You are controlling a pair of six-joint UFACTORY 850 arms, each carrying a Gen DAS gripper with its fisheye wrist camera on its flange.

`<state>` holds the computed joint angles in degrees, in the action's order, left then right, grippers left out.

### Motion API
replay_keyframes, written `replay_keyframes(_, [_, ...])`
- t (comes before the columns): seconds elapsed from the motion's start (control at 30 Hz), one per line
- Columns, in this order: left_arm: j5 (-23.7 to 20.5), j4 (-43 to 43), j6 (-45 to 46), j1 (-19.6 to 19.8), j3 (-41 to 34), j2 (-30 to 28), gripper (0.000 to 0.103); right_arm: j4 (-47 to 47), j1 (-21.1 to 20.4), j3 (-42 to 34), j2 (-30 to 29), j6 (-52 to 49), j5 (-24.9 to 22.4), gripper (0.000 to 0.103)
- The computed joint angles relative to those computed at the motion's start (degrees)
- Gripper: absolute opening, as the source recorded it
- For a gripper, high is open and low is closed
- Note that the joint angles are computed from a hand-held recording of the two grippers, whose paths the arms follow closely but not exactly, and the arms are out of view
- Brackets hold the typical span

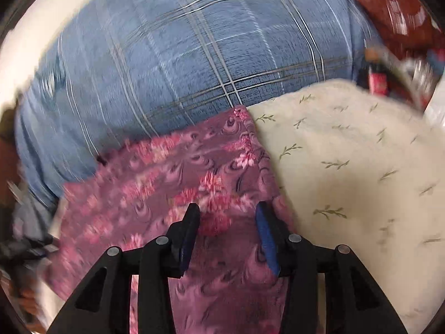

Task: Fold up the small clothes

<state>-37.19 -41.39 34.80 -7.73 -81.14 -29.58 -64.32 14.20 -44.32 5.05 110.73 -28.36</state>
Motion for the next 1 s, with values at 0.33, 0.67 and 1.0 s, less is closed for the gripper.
replay_keyframes(0.33, [-5.27,-5.26,0.77,11.22,0.25,1.36,0.097,7.46,18.01,-12.44,-10.65,-18.34,-2.38,0.055])
replay_keyframes(0.67, [-9.43,-5.92,2.36,15.01,-3.18,-2.3,0.097,8.76,26.94,-39.11,-34.94,-44.75,-14.76,0.061])
replay_keyframes(1.0, [-17.73,-4.04,-0.92,10.94,-17.44,-11.48,0.097,-3.25,27.06,-47.14,-42.84,-48.58,-22.17,0.012])
